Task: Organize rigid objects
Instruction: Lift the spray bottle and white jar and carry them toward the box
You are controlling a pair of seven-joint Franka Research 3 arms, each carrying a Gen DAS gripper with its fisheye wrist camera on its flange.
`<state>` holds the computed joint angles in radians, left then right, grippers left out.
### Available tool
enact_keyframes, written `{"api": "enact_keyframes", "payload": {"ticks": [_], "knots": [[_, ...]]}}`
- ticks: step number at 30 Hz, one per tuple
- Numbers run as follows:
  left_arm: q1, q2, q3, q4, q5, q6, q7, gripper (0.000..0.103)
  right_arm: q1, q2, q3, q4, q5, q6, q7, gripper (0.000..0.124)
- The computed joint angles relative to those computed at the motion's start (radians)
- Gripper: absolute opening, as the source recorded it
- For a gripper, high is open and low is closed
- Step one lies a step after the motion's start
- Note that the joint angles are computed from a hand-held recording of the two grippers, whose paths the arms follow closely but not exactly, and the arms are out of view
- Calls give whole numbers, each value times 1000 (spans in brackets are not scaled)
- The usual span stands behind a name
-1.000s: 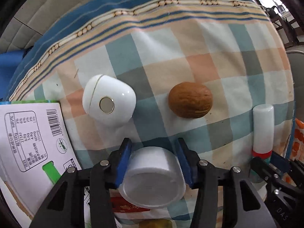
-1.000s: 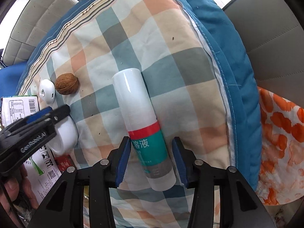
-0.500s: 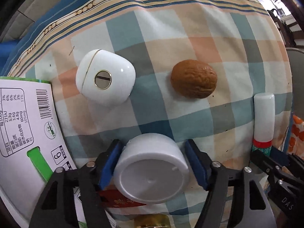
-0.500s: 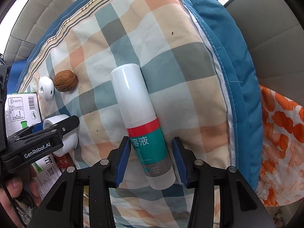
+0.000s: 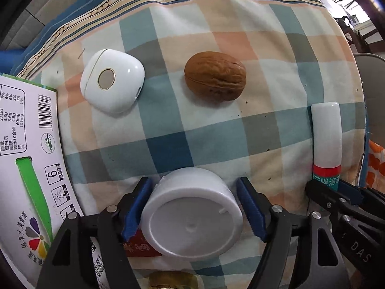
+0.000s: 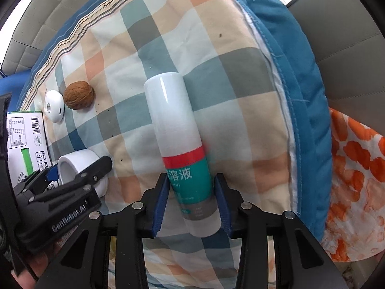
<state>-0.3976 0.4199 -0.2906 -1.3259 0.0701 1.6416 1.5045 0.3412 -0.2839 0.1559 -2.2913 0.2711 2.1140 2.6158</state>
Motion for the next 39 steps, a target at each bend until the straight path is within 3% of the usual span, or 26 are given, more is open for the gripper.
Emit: {"api": "enact_keyframes", "payload": {"ticks": [6, 10, 12, 17, 28, 39], "knots": [[-19, 20, -5, 35, 2, -33, -16, 72, -4, 22, 1, -1, -13, 26, 32, 42], [-2, -42, -7, -58, -17, 14, -14, 72, -14, 41, -12, 7, -12, 38, 34, 42], [6, -77, -8, -104, -16, 37, -3, 66, -16, 57, -12, 30, -28, 16, 36, 41], [24, -128, -9, -146, -34, 46, 25, 66, -9, 67, -2, 57, -70, -5, 47, 36], [46, -185, -7, -163, -80, 49, 61, 66, 4, -86, 16, -21, -20, -6, 63, 34], [55, -203, -6, -49, -133, 6, 92, 66, -7, -204, 27, -7, -17, -51, 53, 34]]}}
